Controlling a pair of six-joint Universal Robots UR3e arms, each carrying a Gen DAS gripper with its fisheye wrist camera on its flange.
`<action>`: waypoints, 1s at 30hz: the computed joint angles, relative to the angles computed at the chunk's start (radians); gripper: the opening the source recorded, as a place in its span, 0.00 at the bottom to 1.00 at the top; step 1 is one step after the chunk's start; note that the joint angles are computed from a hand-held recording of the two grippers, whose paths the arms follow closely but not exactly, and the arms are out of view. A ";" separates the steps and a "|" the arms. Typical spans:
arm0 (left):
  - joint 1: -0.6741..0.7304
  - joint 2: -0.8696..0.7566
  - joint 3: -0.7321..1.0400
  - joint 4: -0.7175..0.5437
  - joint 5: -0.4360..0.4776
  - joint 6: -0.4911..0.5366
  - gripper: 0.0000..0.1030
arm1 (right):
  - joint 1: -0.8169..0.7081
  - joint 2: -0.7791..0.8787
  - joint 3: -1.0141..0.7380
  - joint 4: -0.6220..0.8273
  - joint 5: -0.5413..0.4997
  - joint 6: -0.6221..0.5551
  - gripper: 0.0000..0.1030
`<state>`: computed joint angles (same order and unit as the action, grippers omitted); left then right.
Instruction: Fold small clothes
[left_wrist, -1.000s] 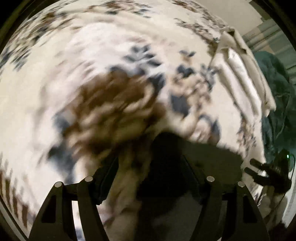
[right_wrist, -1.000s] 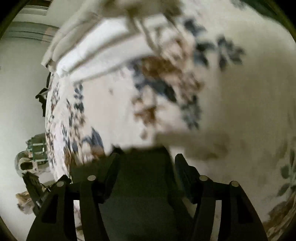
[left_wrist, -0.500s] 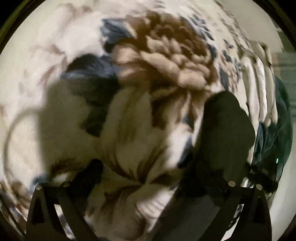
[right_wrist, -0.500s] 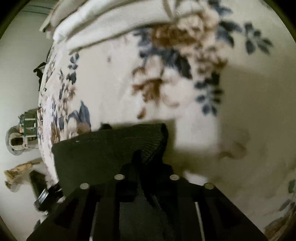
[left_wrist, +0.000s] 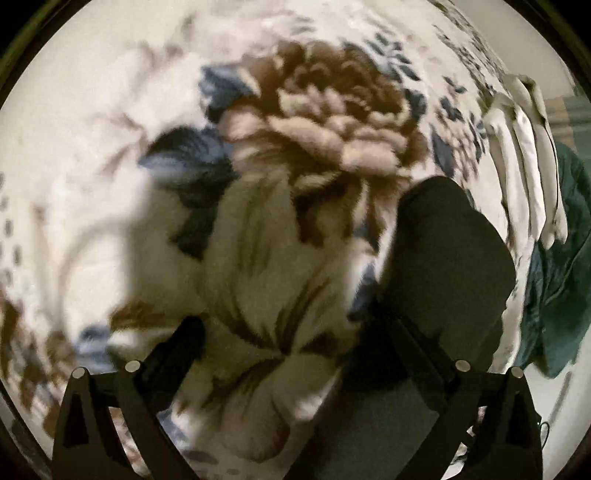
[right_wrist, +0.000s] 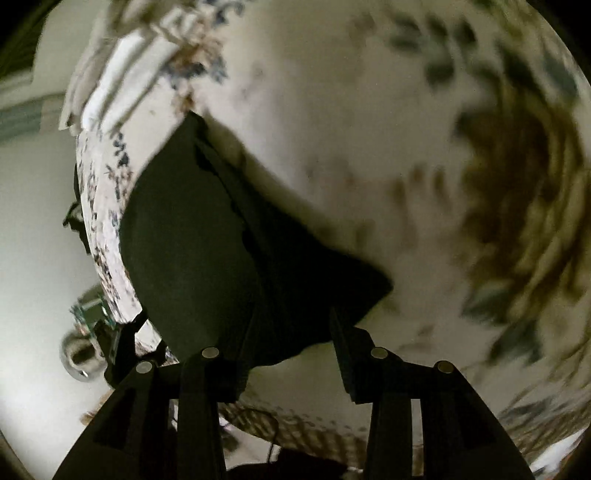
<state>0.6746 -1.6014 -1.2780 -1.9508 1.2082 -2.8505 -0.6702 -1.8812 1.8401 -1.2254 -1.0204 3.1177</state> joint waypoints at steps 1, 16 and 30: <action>-0.010 0.011 0.012 -0.005 0.009 0.002 1.00 | 0.001 -0.028 0.072 -0.044 0.026 0.028 0.39; -0.112 0.026 0.043 -0.062 -0.023 0.102 1.00 | 0.071 -0.125 0.156 -0.184 -0.069 0.186 0.09; -0.142 -0.071 -0.076 0.047 -0.186 0.219 1.00 | 0.123 0.534 -0.127 -0.329 0.133 -0.263 0.81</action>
<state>0.5328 -1.6725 -1.3539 -1.9037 1.0218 -2.6310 -0.5473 -1.3469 1.7134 -1.5545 -0.8879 2.8551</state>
